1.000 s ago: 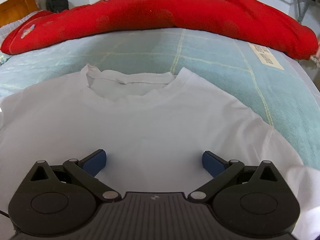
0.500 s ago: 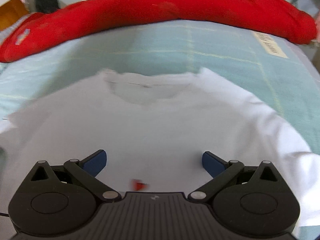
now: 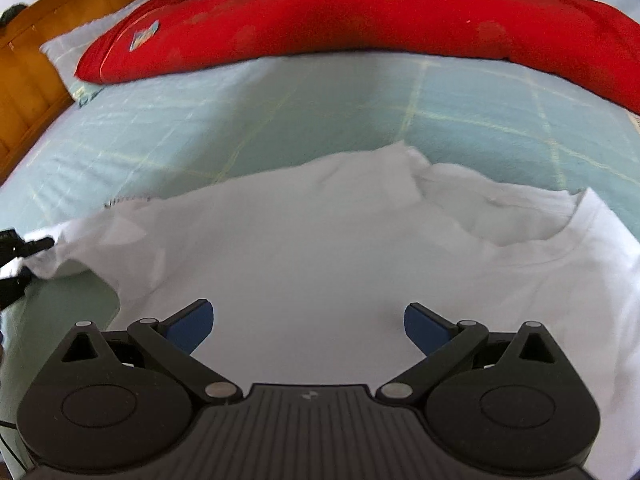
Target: Fold clothes
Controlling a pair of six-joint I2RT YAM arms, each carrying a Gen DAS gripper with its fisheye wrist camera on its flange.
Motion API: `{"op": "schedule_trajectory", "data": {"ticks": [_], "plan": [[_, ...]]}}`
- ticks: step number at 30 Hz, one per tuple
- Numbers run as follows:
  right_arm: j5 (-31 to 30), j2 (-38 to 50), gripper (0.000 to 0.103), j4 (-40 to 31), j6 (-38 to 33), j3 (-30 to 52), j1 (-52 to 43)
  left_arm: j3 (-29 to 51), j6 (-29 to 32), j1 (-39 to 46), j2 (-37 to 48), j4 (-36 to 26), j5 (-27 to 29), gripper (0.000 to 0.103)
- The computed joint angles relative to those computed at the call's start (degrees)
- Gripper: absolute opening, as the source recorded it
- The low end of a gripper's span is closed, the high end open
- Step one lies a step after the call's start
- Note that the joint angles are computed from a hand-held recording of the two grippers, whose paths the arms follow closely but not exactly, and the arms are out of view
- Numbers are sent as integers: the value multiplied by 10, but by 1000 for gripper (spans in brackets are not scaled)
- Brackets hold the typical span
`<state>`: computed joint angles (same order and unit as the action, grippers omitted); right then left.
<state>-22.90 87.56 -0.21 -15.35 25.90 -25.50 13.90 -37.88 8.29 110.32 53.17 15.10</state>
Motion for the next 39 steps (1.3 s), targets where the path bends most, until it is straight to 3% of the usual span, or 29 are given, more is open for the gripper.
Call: {"op": "schedule_trajectory", "data": {"ticks": [4, 9, 12, 18, 23, 24, 25, 26, 30, 34, 39], "plan": [[6, 9, 103, 1, -6, 1, 12, -4, 58, 8, -78, -73, -30, 9], [10, 12, 103, 1, 9, 4, 22, 1, 97, 39, -145, -149, -13, 9], [16, 14, 103, 2, 13, 4, 31, 10, 128, 56, -160, -222, -2, 17], [-2, 24, 103, -19, -12, 29, 40, 52, 228, 96, -250, -460, 16, 39], [-35, 50, 103, -60, -44, 89, 55, 122, 332, 51, -335, -653, -18, 48], [-41, 57, 103, -64, -52, 103, 63, 136, 348, 34, -349, -677, -22, 57], [-47, 64, 103, -68, -60, 118, 70, 145, 362, 17, -357, -688, -19, 68], [-54, 78, 103, -78, -73, 139, 78, 154, 375, 0, -362, -698, -14, 71], [-76, 160, 103, -115, -132, 242, 119, 217, 392, -87, -271, -641, 39, 73], [-82, 264, 103, -197, -185, 377, 157, 290, 361, -155, -147, -575, 47, 73], [-102, 358, 103, -345, -247, 508, 161, 322, 345, -182, -86, -560, 60, 73]]}}
